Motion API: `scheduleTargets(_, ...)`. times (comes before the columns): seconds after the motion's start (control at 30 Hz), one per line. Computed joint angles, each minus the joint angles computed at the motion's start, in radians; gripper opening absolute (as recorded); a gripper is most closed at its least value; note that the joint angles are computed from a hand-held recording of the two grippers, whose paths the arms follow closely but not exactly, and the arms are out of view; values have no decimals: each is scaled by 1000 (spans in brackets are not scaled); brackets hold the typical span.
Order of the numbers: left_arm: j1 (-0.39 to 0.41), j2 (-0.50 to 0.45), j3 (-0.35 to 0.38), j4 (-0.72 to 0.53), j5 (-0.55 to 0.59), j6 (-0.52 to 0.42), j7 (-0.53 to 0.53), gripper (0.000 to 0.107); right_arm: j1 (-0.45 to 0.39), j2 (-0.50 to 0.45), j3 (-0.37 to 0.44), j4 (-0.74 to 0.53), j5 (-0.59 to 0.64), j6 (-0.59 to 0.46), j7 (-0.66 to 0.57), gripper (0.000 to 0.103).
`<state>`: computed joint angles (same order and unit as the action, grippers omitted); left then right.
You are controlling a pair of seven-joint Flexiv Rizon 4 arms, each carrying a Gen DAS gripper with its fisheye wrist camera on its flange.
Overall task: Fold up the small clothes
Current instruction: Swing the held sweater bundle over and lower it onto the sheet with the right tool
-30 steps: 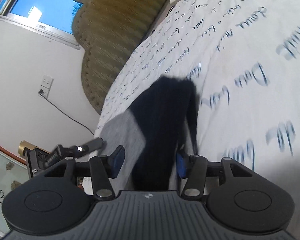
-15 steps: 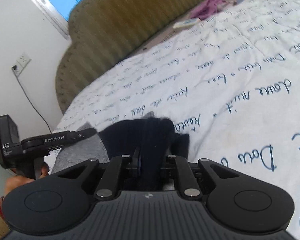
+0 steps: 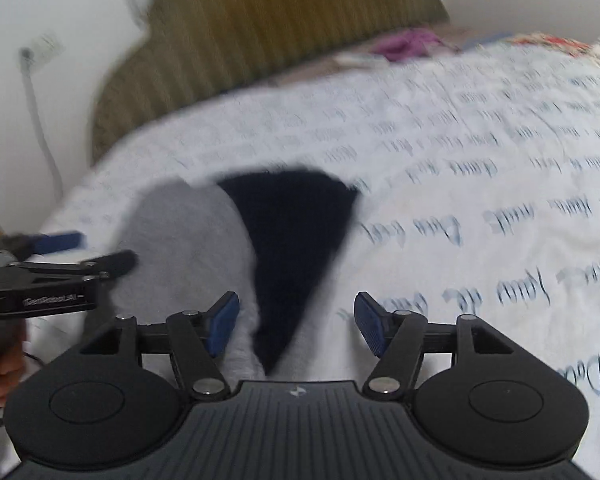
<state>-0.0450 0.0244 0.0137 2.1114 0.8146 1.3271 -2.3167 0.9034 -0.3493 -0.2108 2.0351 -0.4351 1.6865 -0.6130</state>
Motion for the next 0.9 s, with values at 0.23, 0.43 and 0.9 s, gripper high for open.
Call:
scheduleTargets(0.23, 12, 73, -28, 40, -8, -34, -6, 90, 98, 46, -71, 90, 75, 111, 56, 75)
scheduleTargets(0.43, 30, 102, -52, 78, -42, -37, 16, 91, 72, 51, -2, 104, 152, 79, 38, 75)
scheduleTargets(0.9, -10, 98, 18, 249, -423, 111, 299, 102, -6, 45, 123, 87, 206, 73, -35, 76)
